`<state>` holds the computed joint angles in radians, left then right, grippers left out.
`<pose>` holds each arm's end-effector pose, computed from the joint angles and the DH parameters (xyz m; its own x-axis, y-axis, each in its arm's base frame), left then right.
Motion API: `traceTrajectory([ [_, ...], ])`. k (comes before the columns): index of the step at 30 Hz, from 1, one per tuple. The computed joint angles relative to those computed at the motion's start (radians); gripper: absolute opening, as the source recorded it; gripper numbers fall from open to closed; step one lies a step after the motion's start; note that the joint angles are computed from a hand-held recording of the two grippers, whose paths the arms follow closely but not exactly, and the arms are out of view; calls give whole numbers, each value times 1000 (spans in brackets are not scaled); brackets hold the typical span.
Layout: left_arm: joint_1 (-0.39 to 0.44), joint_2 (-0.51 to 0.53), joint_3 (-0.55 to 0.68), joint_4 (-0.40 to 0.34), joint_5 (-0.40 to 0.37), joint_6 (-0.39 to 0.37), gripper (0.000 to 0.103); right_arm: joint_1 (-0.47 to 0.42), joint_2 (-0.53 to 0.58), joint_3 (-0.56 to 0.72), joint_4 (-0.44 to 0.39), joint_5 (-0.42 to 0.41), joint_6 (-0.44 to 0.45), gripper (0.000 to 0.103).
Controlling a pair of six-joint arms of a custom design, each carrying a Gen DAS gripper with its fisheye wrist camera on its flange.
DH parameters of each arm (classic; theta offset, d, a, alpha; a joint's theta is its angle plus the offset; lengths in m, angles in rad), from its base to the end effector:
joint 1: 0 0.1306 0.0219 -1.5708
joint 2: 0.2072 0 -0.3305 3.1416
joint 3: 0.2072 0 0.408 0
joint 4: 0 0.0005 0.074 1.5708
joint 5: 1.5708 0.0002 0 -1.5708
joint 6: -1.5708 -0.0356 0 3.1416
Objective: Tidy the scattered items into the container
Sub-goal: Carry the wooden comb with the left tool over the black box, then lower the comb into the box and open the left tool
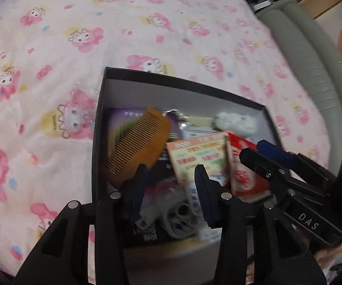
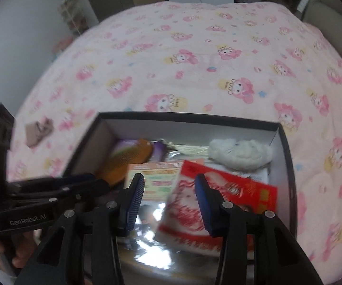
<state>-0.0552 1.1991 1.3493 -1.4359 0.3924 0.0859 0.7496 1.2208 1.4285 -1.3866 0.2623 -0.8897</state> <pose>0.3997 -0.0362 0.4151 -0.9682 -0.0259 -0.2487 0.0756 0.9178 -0.3898 0.3106 0.2758 0.4416 -0.8808 0.2052 -0.4267 0.1569 0.9768 0.1458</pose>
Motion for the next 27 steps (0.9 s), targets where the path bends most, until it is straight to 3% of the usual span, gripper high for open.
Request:
traceTrajectory([
  [5, -71, 66, 76, 30, -144, -9, 40, -84, 98, 37, -35, -40, 101, 40],
  [7, -88, 96, 95, 29, -129, -20, 40, -113, 126, 37, -51, -83, 115, 40],
  [9, -92, 119, 103, 20, -119, -19, 32, -135, 123, 11, -43, -171, 110, 40],
  [12, -92, 152, 109, -8, -105, -13, 32, -159, 50, -77, 35, -294, 97, 40],
  [18, -97, 171, 85, -88, -4, -59, 32, -175, -56, -163, 61, -442, 103, 40],
  [24, -92, 150, 86, -125, 38, -108, 31, -95, -67, -127, -23, -347, 140, 42],
  [27, -91, 151, 94, -100, -65, -62, 32, -63, -38, -79, -69, -245, 145, 43],
])
